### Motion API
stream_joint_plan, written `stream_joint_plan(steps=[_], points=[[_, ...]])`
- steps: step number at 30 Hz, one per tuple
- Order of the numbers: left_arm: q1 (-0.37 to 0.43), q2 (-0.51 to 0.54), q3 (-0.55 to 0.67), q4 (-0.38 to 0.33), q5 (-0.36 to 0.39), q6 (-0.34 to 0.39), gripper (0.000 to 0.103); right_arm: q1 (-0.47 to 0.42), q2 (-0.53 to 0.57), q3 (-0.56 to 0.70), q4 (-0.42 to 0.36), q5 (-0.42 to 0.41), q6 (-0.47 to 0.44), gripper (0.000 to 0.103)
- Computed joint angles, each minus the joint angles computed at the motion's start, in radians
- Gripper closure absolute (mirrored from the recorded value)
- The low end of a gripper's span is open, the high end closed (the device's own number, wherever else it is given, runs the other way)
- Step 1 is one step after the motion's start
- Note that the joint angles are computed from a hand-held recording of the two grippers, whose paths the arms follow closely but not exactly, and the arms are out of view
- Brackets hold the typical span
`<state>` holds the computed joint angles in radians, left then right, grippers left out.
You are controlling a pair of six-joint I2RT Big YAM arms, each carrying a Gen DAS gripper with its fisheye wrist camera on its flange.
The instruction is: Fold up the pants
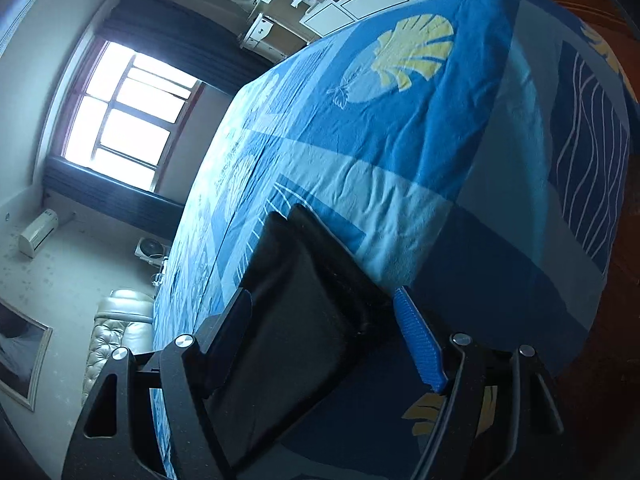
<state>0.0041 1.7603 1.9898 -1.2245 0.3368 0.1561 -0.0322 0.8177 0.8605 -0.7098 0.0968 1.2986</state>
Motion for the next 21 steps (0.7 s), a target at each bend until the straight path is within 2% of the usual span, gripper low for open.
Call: stream_joint_plan(steps=[3, 8, 11, 15, 17, 21], points=[[-0.001, -0.001, -0.004, 0.002, 0.000, -0.001, 0.004, 0.009, -0.013, -0.043, 0.103, -0.046, 0.032, 0.028], [0.000, 0.004, -0.003, -0.008, 0.001, -0.010, 0.004, 0.034, 0.003, -0.051, 0.138, -0.067, 0.031, 0.029], [0.001, 0.001, -0.006, -0.005, 0.001, -0.012, 0.004, 0.070, -0.012, -0.053, 0.114, 0.052, 0.099, 0.029], [0.002, 0.004, -0.003, -0.010, 0.000, -0.011, 0.004, 0.131, -0.037, -0.079, 0.131, 0.142, 0.262, 0.029], [0.001, 0.007, -0.001, -0.016, -0.001, -0.009, 0.004, 0.167, -0.042, -0.076, 0.120, 0.186, 0.301, 0.029], [0.001, 0.006, -0.003, -0.013, 0.001, -0.008, 0.004, 0.180, -0.006, -0.054, 0.157, 0.144, 0.270, 0.029]])
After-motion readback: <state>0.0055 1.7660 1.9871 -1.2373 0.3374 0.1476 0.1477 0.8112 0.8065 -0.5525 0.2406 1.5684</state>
